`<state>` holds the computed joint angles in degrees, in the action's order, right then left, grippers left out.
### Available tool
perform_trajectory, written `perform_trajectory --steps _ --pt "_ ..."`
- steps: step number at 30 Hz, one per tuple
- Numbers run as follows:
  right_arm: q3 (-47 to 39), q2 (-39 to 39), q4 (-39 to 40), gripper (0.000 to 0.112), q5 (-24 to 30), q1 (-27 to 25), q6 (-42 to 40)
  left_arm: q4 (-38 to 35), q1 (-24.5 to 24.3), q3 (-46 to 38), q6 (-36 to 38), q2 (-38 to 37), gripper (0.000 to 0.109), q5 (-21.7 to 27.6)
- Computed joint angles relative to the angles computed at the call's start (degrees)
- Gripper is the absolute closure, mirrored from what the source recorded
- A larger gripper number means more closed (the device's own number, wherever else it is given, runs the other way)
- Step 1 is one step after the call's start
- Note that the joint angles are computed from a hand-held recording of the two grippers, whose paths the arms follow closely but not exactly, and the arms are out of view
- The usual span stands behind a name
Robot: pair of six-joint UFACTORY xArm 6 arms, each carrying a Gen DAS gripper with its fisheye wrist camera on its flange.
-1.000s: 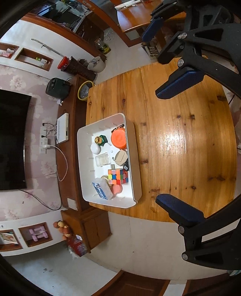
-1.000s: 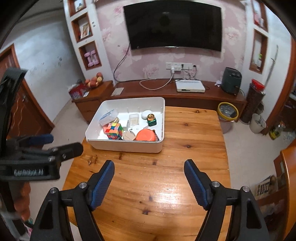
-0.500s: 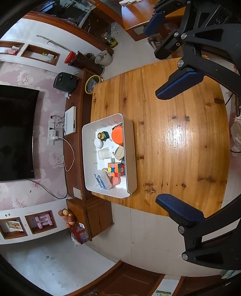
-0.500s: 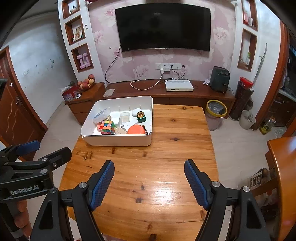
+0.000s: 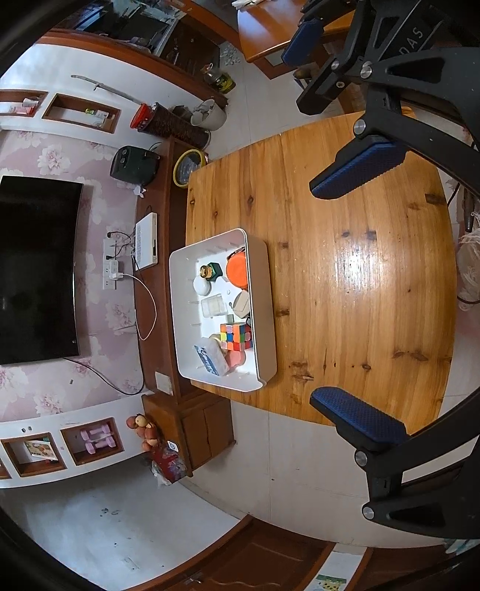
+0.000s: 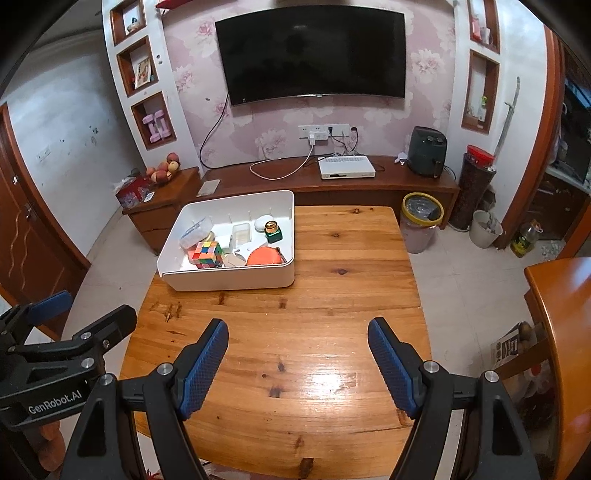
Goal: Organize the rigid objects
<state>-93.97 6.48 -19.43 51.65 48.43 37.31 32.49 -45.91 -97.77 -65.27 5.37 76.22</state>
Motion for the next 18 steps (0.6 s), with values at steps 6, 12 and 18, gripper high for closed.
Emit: perform_trajectory --steps 6,12,18 --pt "-0.4 0.0 -1.1 0.033 0.3 0.5 0.7 -0.3 0.0 0.4 0.0 -0.4 0.007 -0.2" --pt "-0.7 -0.1 -2.2 0.033 0.3 0.9 1.3 -1.4 0.2 -1.4 0.5 0.8 0.007 0.1" --pt "-1.5 0.2 -2.8 0.033 0.6 0.8 0.8 -1.4 0.3 -1.5 0.5 0.9 0.007 0.0"
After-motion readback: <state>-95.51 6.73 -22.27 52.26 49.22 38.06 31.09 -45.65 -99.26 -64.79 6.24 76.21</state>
